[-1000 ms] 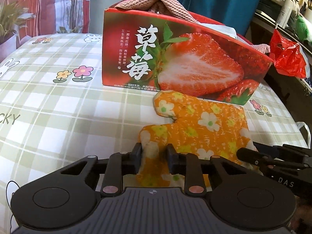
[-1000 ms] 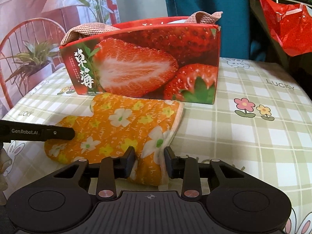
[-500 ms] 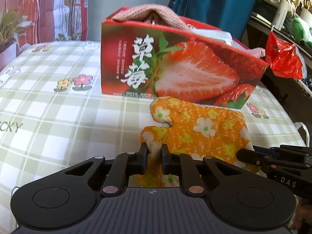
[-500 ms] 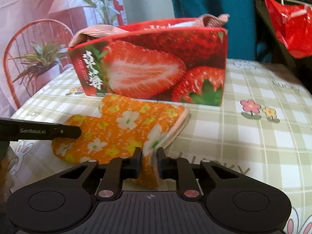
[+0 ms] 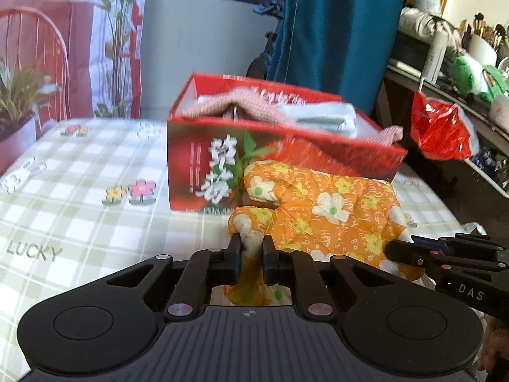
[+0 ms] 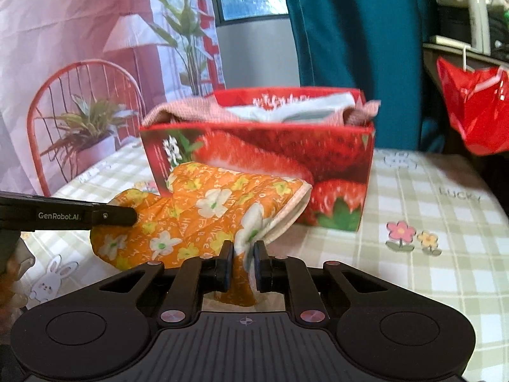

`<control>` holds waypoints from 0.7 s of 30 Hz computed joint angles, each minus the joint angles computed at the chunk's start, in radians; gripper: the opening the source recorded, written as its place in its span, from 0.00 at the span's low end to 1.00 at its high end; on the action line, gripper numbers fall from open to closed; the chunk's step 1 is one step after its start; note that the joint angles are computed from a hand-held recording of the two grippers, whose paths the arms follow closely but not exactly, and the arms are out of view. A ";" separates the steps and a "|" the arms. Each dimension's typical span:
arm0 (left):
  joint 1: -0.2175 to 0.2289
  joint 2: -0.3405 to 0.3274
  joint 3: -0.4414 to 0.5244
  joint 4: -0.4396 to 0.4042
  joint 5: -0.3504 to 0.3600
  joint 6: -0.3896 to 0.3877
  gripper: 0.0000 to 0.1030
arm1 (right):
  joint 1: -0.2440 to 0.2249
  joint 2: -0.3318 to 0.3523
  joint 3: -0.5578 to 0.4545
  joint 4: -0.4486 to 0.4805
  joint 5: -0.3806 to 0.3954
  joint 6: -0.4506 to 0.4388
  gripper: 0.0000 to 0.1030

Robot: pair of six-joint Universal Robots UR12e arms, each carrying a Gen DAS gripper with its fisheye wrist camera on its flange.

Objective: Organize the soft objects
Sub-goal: 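Lift the oven mitt with both grippers and lower it into the box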

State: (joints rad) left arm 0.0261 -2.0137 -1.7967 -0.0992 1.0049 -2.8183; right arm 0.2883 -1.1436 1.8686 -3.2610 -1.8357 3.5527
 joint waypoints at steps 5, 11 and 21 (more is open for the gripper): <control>0.004 0.018 -0.013 0.057 -0.019 0.003 0.13 | 0.007 -0.008 -0.003 -0.040 -0.025 -0.032 0.12; 0.009 0.024 -0.002 0.117 -0.049 -0.019 0.13 | 0.005 -0.015 -0.013 -0.078 -0.026 -0.088 0.12; -0.027 -0.020 0.121 0.155 -0.037 -0.015 0.13 | -0.032 -0.016 -0.080 -0.073 -0.014 -0.188 0.12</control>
